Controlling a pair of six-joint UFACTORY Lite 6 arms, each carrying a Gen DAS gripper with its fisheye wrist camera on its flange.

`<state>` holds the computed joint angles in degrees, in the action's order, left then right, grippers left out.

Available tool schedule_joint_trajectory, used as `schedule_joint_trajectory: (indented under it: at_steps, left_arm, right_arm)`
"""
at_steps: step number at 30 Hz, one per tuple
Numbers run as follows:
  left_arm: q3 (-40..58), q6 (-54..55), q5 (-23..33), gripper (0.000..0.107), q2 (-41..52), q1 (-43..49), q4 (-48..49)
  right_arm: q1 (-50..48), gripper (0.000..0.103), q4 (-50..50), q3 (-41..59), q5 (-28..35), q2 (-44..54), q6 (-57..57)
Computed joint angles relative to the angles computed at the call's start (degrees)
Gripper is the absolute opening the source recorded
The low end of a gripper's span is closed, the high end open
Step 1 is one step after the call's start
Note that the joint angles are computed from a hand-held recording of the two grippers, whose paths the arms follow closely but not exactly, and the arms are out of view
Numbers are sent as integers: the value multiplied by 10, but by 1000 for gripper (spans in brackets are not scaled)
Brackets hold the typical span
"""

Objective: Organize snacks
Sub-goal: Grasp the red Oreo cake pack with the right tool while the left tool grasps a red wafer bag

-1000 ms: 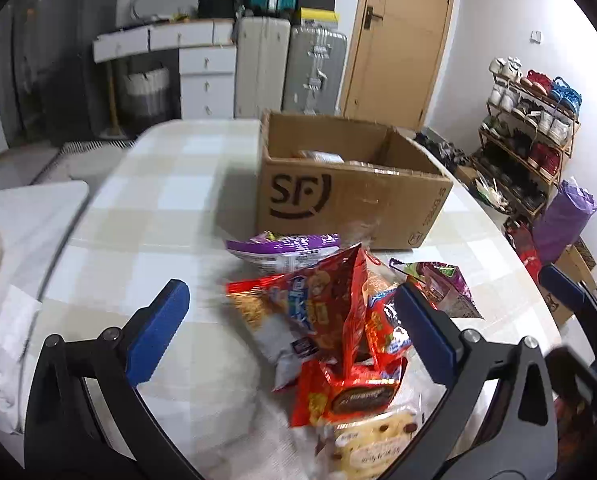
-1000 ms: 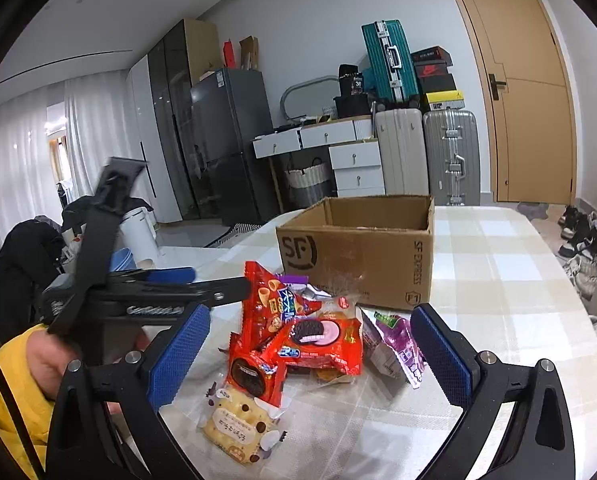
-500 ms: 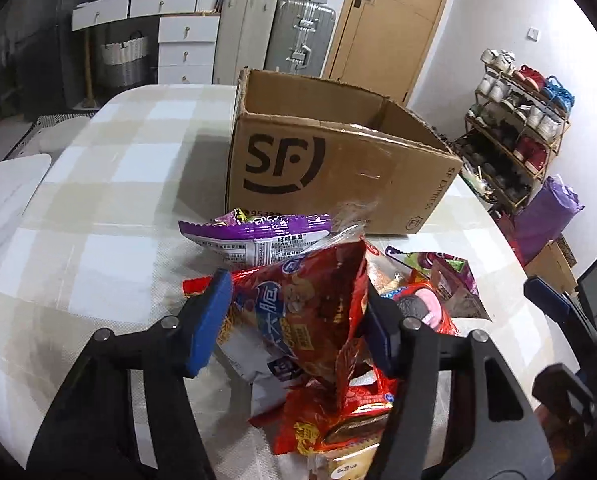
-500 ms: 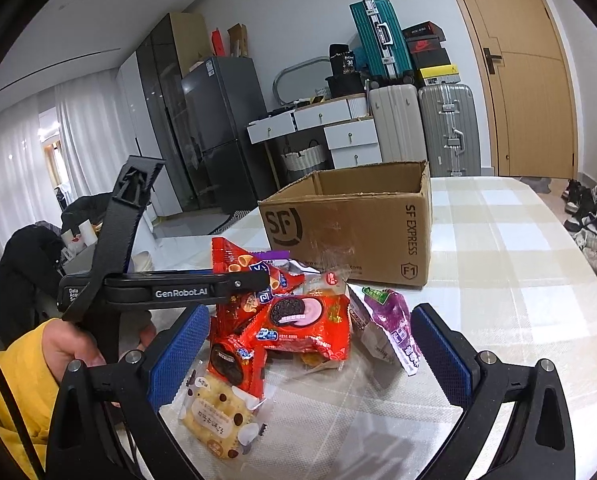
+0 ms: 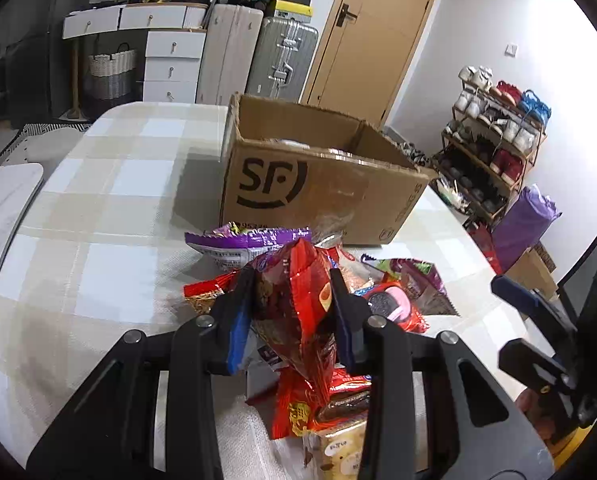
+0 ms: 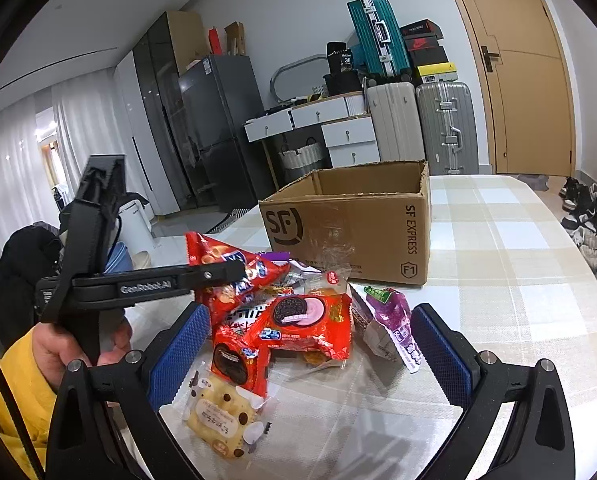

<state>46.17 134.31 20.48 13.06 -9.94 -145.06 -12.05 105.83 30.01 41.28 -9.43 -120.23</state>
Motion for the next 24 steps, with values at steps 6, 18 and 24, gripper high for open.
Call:
schedule_joint_trajectory:
  at_steps: [6, 18, 24]
  left_arm:
    - [-73, -73, 6, 32, -112, 33, 77]
    - [-200, -317, 40, 32, -346, 161, 366]
    - [-235, -389, 79, 32, -408, 221, 469]
  right_arm:
    - [42, 103, -67, 56, -27, 51, 84]
    - [158, 101, -147, 190, -139, 179, 233]
    - [200, 83, -189, 232, -222, 233, 290]
